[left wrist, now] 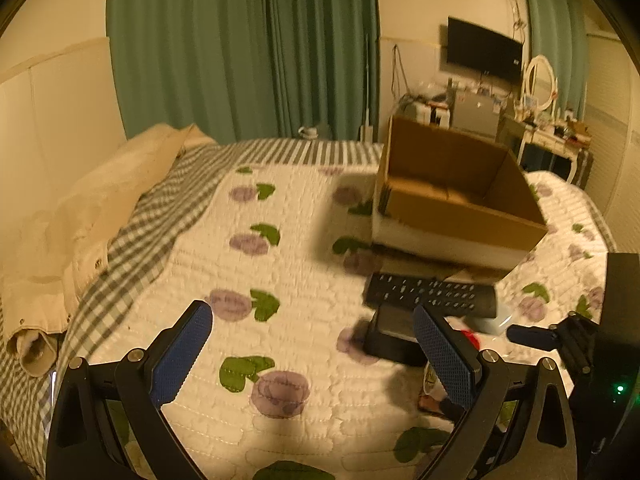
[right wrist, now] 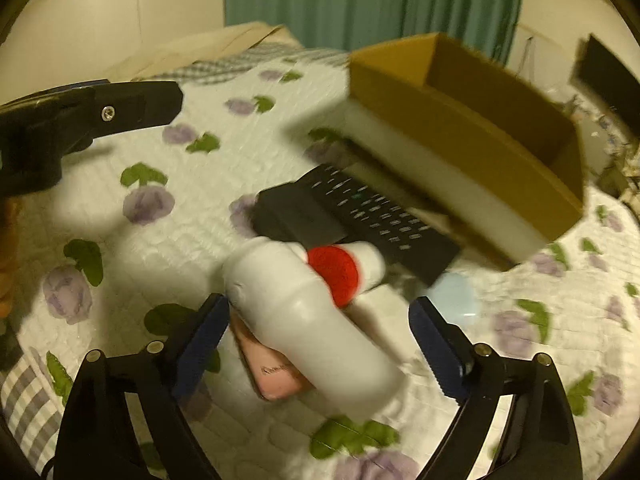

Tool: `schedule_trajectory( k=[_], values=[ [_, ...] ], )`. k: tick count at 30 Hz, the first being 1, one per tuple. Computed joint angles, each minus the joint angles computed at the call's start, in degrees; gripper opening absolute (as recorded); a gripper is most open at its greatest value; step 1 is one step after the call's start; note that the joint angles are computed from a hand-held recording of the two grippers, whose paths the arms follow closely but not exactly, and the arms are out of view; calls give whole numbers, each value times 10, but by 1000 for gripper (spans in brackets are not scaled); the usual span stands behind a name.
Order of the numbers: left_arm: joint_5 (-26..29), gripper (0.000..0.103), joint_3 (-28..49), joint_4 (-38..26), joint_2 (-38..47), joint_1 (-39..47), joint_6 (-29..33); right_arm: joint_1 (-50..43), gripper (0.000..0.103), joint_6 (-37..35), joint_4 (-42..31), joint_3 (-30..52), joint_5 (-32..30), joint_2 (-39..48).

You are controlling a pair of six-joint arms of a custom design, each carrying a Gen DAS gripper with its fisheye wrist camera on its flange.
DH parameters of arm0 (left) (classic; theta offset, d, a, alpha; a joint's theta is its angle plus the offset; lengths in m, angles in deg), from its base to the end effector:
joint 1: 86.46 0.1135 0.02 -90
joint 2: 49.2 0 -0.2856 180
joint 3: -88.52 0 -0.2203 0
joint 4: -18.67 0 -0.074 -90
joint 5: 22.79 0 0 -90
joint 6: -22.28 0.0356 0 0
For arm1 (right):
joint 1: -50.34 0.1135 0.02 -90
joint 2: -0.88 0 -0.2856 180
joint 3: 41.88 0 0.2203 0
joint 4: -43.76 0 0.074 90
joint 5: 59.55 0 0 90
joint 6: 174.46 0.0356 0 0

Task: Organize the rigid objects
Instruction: 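Grasp the white bottle with the right gripper and lift it, then grasp the red-capped white tube with the left gripper while the right holds the white bottle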

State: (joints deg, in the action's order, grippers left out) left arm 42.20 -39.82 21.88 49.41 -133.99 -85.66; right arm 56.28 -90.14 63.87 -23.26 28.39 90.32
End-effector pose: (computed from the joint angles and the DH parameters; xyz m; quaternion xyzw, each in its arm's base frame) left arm 0.2069 -0.2037 0.1614 0.1470 0.8898 -0.0399 0.4303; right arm 0.1580 0.0177 0.1062 -0.1013 0.9362 0.0177 0.3361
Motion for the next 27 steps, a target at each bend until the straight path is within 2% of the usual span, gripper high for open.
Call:
schedule_trajectory(
  k=[1, 2, 3, 6, 7, 9, 12, 18, 22, 27],
  values=[
    [1, 102, 2, 0, 6, 1, 0, -4, 79, -5, 13, -2, -23, 16],
    [0, 102, 3, -1, 12, 1, 0, -5, 68, -6, 12, -1, -33, 18],
    [0, 102, 6, -2, 17, 1, 1, 0, 62, -5, 11, -4, -33, 20],
    [-10, 100, 13, -9, 25, -7, -1, -20, 58, -14, 2, -19, -52, -6],
    [-11, 100, 16, -12, 27, -10, -2, -33, 55, -13, -12, -24, -63, -29],
    [-14, 100, 21, -16, 34, -17, -1, -90, 44, -40, -101, -23, -99, -131],
    [-19, 100, 32, -20, 47, -36, 0, -183, 45, -89, -225, 2, -131, -235],
    [15, 99, 73, -31, 94, -84, -8, -421, 45, -217, -348, 46, -247, -285],
    [20, 99, 120, -60, 150, -115, -1, -469, 45, -229, -330, 62, -276, -240],
    [16, 97, 160, -74, 186, -132, 0, -464, 45, -221, -310, 57, -272, -217]
  ],
)
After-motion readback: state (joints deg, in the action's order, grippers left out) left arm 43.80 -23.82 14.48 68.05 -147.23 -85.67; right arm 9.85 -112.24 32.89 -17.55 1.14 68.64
